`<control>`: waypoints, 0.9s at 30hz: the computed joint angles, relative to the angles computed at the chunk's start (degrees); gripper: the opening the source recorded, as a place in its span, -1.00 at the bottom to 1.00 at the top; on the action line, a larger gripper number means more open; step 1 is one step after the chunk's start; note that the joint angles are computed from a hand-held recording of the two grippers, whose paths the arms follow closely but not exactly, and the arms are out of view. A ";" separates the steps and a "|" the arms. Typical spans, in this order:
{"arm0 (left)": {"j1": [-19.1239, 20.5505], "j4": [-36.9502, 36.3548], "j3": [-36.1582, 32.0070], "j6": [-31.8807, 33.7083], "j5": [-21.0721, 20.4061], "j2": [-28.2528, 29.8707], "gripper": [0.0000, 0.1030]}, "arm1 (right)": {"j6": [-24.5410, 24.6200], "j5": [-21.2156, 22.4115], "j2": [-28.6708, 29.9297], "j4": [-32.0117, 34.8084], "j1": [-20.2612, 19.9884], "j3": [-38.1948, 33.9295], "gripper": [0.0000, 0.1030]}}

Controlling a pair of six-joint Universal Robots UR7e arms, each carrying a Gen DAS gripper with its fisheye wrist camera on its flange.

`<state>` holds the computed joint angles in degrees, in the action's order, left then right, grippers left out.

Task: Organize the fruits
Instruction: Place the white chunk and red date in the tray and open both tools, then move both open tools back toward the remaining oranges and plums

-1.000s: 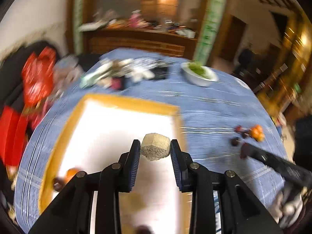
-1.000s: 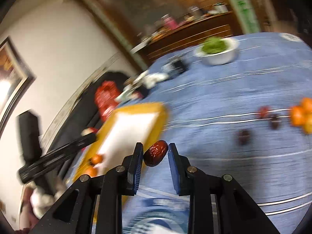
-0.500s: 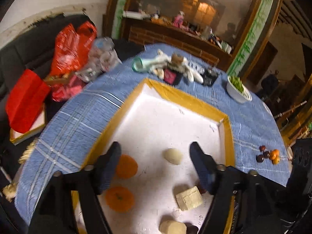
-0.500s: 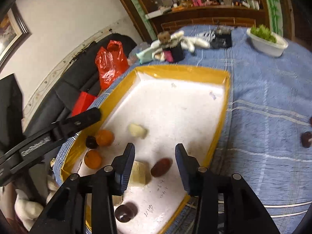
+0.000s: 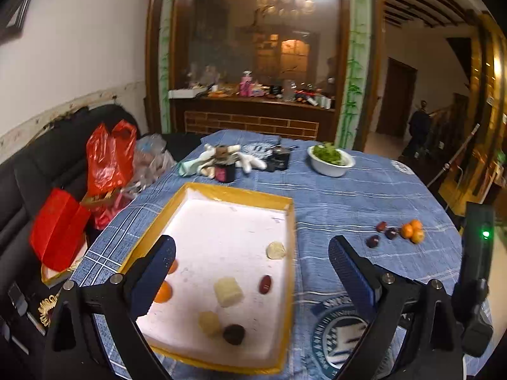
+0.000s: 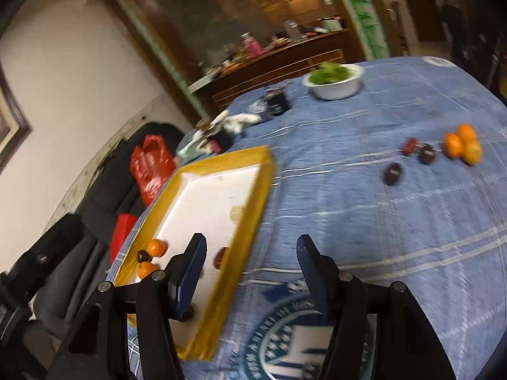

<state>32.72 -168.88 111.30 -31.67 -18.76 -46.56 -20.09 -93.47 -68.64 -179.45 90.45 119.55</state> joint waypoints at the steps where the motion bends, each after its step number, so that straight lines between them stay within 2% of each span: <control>1: -0.47 0.38 0.01 -0.28 -0.31 0.03 0.88 | 0.32 0.35 -0.89 -0.51 -0.57 0.72 0.25; 7: -3.04 4.50 -0.39 -2.55 -0.68 0.59 0.88 | 0.21 1.86 -4.79 -1.96 -2.22 3.81 0.25; 14: -4.70 4.47 -0.55 -1.56 -1.44 1.37 0.88 | 0.36 4.17 -6.91 -2.44 -3.38 5.53 0.32; 27: -3.51 6.06 -2.03 -1.00 -4.18 2.27 0.88 | 0.87 4.75 -6.56 -2.00 -5.12 5.19 0.33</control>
